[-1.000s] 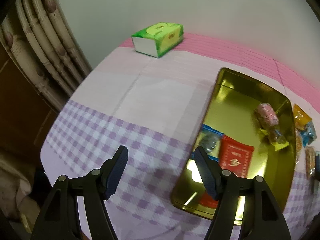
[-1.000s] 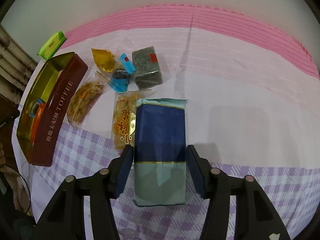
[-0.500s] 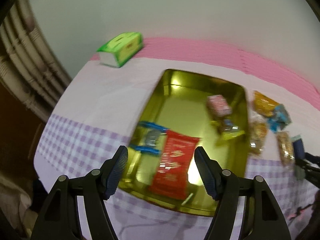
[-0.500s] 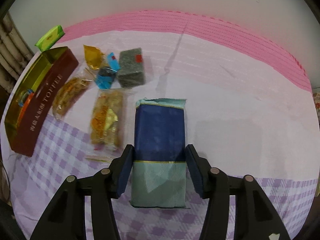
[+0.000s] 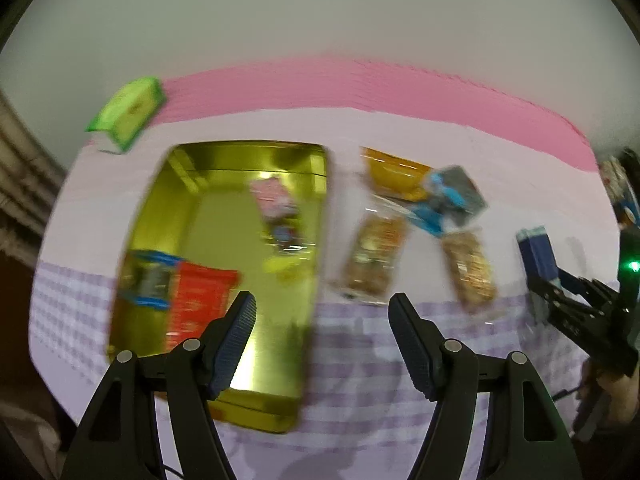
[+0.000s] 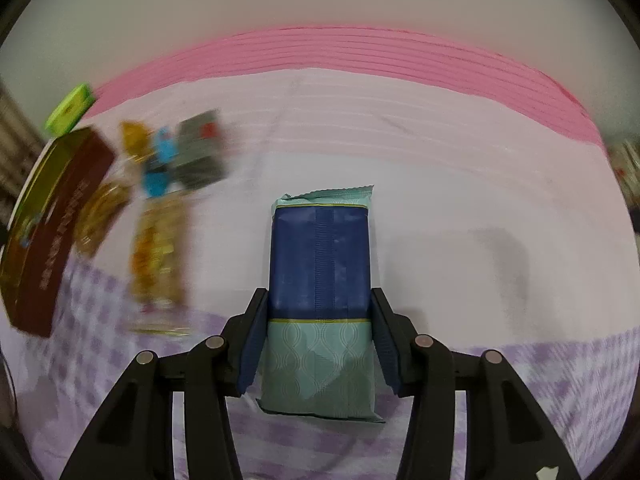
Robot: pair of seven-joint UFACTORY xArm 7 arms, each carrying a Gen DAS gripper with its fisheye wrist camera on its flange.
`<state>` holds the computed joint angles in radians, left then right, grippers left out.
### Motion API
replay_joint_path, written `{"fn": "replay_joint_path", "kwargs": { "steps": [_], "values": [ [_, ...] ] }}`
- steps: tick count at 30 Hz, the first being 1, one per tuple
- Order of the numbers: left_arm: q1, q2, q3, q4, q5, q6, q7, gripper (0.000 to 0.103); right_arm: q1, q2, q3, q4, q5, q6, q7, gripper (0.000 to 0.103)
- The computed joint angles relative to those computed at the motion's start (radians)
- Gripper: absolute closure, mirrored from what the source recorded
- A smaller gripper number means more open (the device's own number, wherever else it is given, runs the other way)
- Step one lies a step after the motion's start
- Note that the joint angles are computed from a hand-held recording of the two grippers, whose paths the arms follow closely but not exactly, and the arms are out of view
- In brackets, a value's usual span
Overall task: Organize snacks
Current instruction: 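Grasp the clear nut-snack bag with the left gripper while the right holds the navy box, then carry the clear snack bag into the gold tin with the left gripper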
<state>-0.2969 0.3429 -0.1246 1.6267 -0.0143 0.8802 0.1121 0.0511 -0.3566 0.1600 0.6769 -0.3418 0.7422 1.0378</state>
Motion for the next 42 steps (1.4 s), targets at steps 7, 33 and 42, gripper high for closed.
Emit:
{"fn": "replay_joint_path", "kwargs": {
  "steps": [7,33,42],
  "values": [
    [-0.066,0.107,-0.036,0.134,-0.029,0.128,-0.016,0.034,-0.034,-0.13,0.003,-0.09,0.003,0.068,0.078,0.057],
    [-0.249,0.464,0.016,0.598,0.03,0.377,-0.176,0.065,-0.049,-0.135,0.015,-0.097,0.011,0.057,0.062,0.055],
    [-0.203,0.273,-0.005,0.292,0.046,0.253,-0.111,0.065,-0.046,-0.108,0.026,-0.072,-0.019,0.092,0.074,0.055]
  ]
}}
